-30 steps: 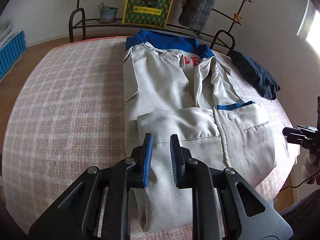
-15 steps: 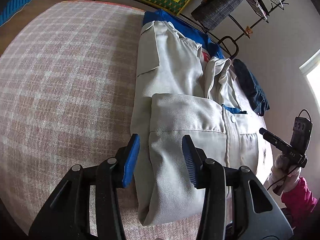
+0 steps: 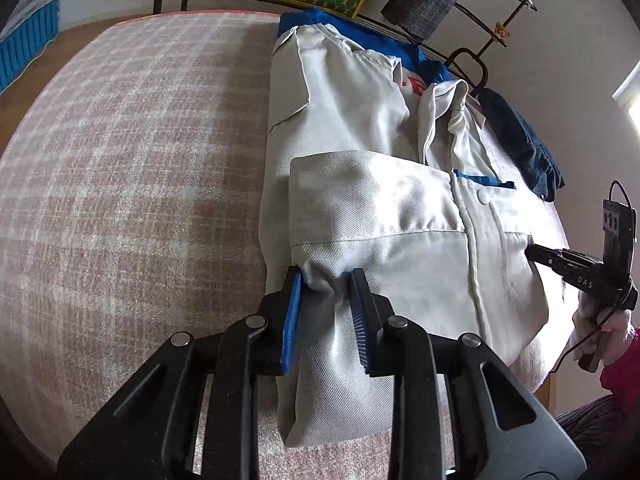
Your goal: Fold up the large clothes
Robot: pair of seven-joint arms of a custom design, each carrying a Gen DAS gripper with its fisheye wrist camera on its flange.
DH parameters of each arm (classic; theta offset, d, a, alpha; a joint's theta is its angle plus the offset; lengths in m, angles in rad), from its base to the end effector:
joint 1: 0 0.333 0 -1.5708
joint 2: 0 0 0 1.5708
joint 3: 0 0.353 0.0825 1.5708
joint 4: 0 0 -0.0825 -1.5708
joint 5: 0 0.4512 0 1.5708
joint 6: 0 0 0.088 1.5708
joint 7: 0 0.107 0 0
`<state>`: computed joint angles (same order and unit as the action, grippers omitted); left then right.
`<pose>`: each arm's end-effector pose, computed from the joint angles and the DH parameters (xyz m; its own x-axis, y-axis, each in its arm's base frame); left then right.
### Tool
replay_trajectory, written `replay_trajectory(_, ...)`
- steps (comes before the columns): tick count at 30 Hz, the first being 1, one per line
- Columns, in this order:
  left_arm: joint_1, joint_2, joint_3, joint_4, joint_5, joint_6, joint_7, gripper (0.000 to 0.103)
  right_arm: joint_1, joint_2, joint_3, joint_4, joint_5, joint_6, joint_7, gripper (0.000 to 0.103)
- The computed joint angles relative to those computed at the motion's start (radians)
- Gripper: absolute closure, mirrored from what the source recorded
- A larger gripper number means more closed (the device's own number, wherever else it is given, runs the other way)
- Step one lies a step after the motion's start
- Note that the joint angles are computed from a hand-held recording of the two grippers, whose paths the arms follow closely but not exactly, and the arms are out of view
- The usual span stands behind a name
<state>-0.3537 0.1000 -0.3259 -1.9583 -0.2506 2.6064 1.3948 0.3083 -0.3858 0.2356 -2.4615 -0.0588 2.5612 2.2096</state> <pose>0.5395 -0.4212 0.4948 -0.3660 -0.8689 0.3333 -0.8742 0.1983 -0.4431 0.4315 0.2678 0.4859 -0.0111 -0.9875 -0.1574 -0.8921 0.0809 -0.4445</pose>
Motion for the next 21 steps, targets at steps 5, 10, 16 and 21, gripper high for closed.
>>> replay_trajectory(5,-0.02,-0.068,0.029,-0.039,0.24,0.081,-0.221,0.072,-0.063,-0.098,0.067,-0.02,-0.128,0.0,0.117,0.064)
replay_trajectory(10,-0.043,-0.047,0.01,0.007,0.352,0.127,-0.175,0.072,-0.076,-0.096,0.088,-0.007,-0.163,0.111,0.104,0.065)
replay_trajectory(16,-0.057,0.088,0.004,0.119,0.356,-0.012,-0.176,0.072,-0.021,0.081,0.06,0.075,-0.151,0.079,-0.007,0.069)
replay_trajectory(21,-0.086,0.096,0.022,0.099,0.49,0.022,-0.218,0.069,0.017,0.136,0.026,0.116,-0.164,0.025,-0.03,0.066)
